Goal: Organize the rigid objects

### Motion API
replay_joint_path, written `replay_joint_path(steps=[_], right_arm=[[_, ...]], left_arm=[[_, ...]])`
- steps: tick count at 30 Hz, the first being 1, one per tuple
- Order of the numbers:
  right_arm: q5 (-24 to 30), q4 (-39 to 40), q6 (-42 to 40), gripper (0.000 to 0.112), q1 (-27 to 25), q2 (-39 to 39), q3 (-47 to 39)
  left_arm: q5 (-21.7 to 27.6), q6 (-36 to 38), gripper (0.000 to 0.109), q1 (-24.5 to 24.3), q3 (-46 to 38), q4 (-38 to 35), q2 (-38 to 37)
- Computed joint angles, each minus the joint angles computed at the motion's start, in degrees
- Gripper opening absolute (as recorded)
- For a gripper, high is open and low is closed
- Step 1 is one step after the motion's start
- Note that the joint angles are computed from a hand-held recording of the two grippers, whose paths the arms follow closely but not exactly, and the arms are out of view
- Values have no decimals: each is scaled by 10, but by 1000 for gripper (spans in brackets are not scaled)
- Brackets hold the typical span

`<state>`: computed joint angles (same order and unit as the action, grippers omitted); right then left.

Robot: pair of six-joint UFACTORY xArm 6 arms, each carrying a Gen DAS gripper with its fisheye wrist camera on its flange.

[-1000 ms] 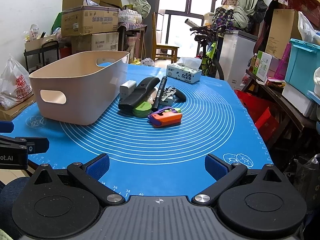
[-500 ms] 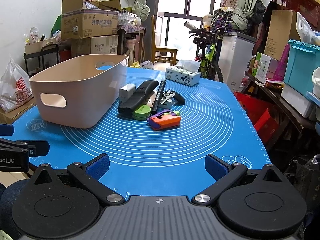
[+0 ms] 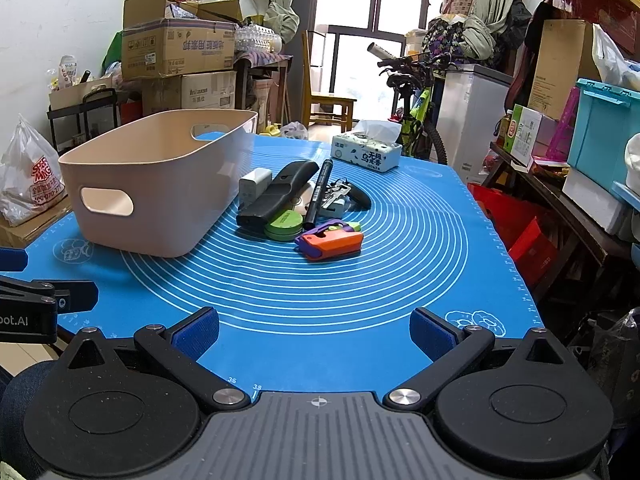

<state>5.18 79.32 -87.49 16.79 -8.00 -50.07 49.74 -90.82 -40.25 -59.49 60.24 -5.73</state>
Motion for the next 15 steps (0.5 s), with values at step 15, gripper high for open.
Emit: replay_joint_path(steps=[15], right_arm=[[0,31,-26,101,5,7,-18]], left_arm=[[10,-7,92,15,12,15,-21]])
